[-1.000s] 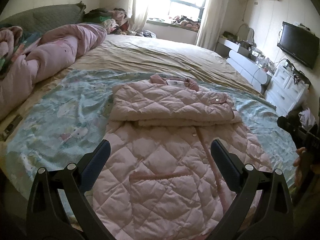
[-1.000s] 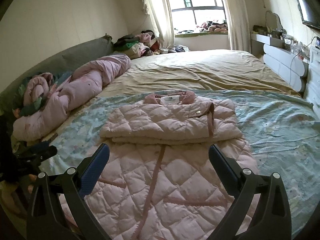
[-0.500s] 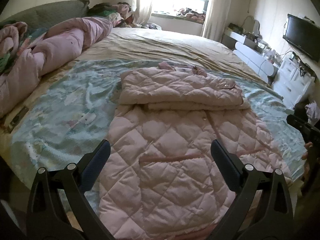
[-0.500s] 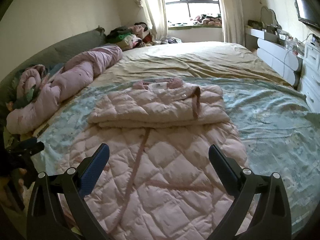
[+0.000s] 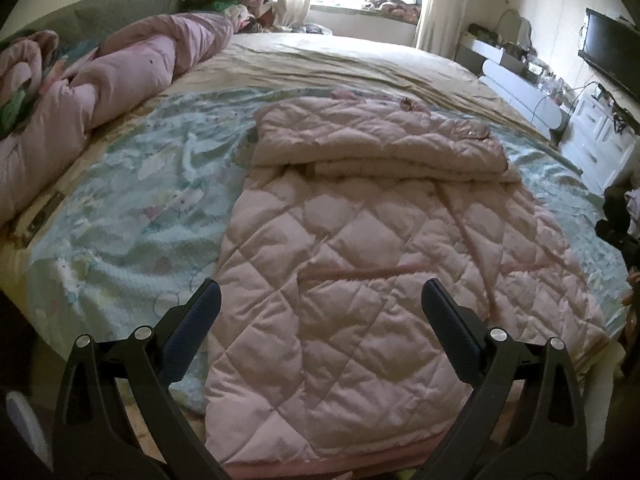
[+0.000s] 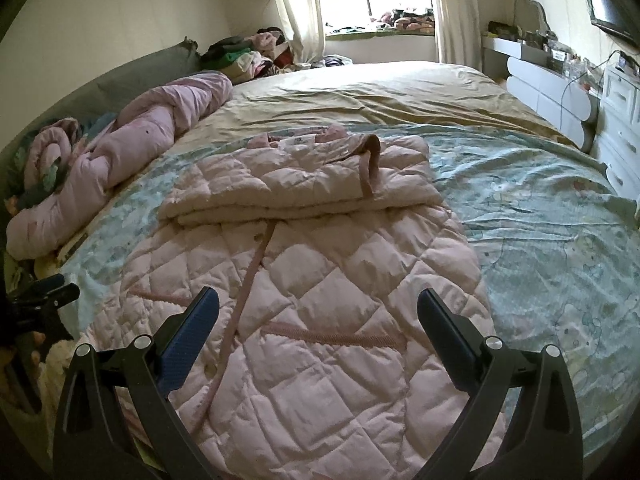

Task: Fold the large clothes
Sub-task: 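Move the left tool to the ribbed cuff of the larger quilted garment, then grasp the ribbed cuff with the left tool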

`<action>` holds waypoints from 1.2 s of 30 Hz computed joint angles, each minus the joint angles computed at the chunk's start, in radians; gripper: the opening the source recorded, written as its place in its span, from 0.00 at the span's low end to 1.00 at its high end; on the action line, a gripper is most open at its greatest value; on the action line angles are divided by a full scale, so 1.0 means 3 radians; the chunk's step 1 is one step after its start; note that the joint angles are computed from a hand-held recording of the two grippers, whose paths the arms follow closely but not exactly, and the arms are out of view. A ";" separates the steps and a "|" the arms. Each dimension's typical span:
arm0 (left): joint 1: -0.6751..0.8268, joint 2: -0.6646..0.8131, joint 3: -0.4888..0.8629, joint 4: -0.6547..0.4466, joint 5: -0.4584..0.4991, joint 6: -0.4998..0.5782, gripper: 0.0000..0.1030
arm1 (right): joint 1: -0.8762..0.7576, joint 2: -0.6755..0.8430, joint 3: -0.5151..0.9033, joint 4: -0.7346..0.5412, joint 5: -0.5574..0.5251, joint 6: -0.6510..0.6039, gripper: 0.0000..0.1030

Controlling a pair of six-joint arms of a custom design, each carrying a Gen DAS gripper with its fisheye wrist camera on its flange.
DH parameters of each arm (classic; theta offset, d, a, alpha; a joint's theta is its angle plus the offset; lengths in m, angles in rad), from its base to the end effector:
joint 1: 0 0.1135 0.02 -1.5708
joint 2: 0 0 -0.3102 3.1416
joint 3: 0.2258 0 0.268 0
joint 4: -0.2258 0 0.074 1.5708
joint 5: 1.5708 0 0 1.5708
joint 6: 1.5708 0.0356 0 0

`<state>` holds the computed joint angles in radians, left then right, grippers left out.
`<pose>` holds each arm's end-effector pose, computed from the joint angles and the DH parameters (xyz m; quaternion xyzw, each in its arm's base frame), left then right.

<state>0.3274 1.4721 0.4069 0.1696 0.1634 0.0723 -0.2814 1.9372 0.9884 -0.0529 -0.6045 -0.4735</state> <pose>0.2259 0.0706 0.1376 -0.0928 0.9362 -0.0099 0.3388 0.3781 -0.0882 0.1388 -0.1710 0.9040 0.1668 0.3544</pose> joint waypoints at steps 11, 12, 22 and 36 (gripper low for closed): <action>0.0431 0.0277 -0.0116 0.0106 0.0132 0.0266 0.91 | -0.0030 0.0095 -0.0007 0.0010 0.0022 -0.0035 0.96; 0.0484 0.0296 -0.0129 0.0116 0.0135 0.0304 0.91 | -0.0032 0.0108 -0.0002 0.0005 0.0022 -0.0036 0.96; 0.1034 0.0556 -0.0155 0.0065 0.0375 0.0671 0.91 | -0.0058 0.0179 -0.0004 0.0004 0.0034 -0.0064 0.96; 0.1265 0.1108 -0.0128 0.0073 0.0749 0.0947 0.85 | -0.0211 0.0272 0.0028 -0.0023 0.0057 -0.0143 0.96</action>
<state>0.7068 1.8045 0.3686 0.1916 0.3882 0.3563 -0.3446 2.0187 0.9969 -0.0599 -0.5874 -0.5165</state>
